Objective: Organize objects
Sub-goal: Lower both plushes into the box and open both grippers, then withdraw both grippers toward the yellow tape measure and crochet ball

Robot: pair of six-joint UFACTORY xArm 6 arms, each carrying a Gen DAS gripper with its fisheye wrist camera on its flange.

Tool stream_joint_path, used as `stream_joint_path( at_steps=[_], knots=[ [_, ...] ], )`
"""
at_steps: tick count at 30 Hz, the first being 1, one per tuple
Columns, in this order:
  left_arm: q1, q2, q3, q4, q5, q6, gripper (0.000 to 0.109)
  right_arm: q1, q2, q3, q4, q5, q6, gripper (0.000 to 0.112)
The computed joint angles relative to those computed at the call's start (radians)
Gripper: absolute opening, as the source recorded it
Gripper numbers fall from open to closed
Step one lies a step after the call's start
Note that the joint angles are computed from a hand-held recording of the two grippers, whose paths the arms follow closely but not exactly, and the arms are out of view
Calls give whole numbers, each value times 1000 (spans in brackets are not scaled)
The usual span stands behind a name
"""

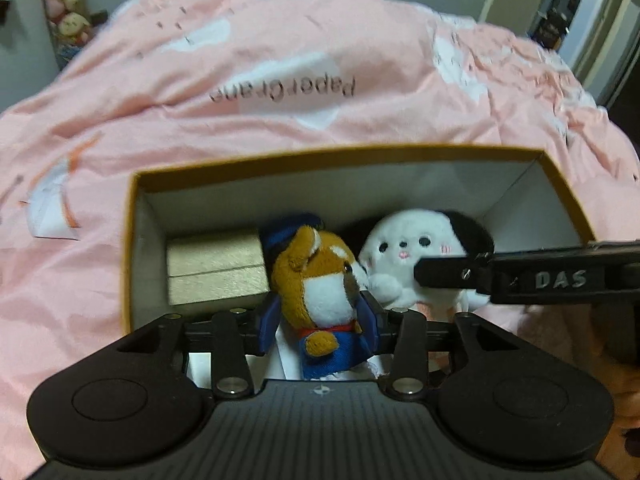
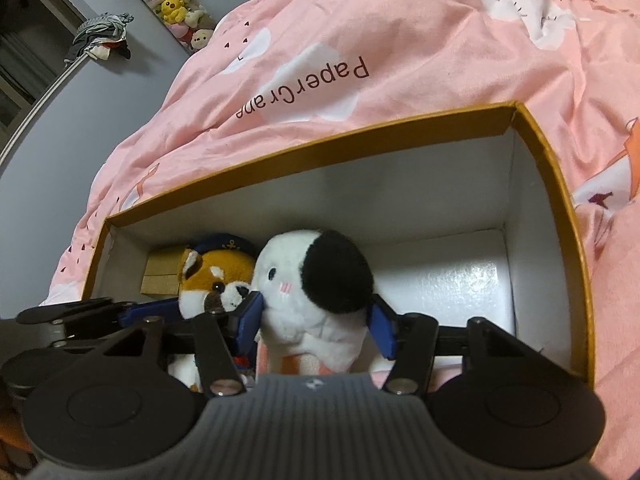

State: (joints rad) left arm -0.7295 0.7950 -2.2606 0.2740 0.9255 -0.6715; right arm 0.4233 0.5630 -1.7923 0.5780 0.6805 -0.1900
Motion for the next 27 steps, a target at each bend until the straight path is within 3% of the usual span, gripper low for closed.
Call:
stream_joint_path(
  at_steps=[7,14,20,24,27],
  knots=[
    [-61,-219,276,277,-131,-285,51,36,-122,131,-114,-102,-12,67],
    [-147,-392,471,431,-187,-471,51,68,-430,486,-221,-283,-31,66],
    [-191,-514,661,359,-272,-500,51,77,-724,808,-247,-359,-21,66],
    [-219,-549,747,272,-292,-481,51,70,-855,940,-316,-297,45,66],
    [-231,-554,782,127,-290,-396,51,69,-915,1017,-408,-232,118,65]
  ],
)
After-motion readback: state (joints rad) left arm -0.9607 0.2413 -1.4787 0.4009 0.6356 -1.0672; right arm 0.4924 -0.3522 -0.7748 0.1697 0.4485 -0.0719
